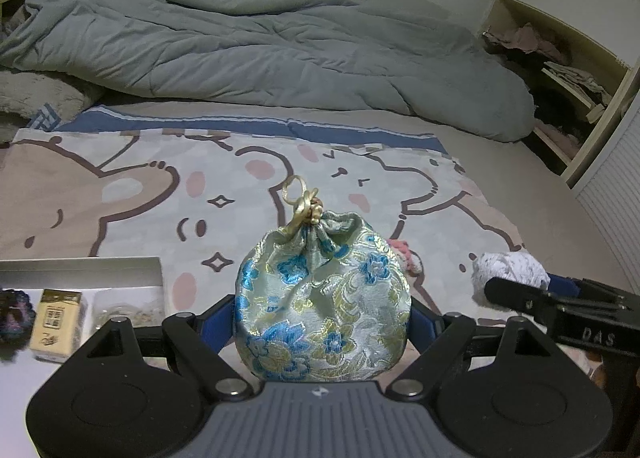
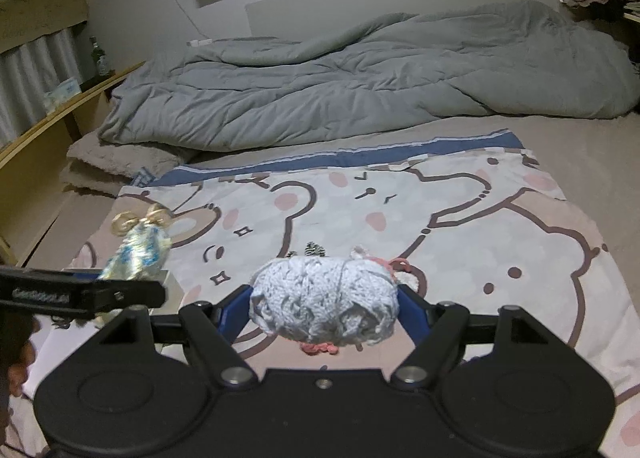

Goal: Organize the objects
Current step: 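Lift and carry the floral pouch and crocheted ball toward the white box lid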

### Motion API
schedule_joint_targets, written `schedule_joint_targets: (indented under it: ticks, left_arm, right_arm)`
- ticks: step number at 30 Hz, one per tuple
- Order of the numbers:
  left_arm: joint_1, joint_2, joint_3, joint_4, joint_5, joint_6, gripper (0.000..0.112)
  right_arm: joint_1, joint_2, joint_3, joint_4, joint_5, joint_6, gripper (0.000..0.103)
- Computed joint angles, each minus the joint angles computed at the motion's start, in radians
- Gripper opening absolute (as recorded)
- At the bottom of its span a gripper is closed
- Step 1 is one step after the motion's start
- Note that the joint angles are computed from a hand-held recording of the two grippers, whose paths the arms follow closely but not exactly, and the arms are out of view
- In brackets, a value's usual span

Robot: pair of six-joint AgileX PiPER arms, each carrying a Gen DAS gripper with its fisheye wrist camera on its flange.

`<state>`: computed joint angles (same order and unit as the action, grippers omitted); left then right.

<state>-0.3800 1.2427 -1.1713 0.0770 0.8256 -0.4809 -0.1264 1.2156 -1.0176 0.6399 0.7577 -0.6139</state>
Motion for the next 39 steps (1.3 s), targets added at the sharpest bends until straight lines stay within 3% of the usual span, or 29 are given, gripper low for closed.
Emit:
schedule_joint_targets:
  ticks: [8, 20, 39]
  left_arm:
    - [0.117, -0.070, 0.046, -0.061, 0.031, 0.107, 0.085]
    - [0.388, -0.179, 0.112, -0.232, 0.105, 0.367, 0.085]
    - [1.185, -0.250, 0.179, -0.607, 0.382, 1.076, 0.085]
  right_arm:
    - [0.083, 0.015, -0.003, -0.090, -0.054, 0.124, 0.077]
    - [0.327, 0.038, -0.024, -0.231, -0.119, 0.362, 0.077]
    - [0.714, 0.124, -0.076, -0.506, -0.197, 0.714, 0.077]
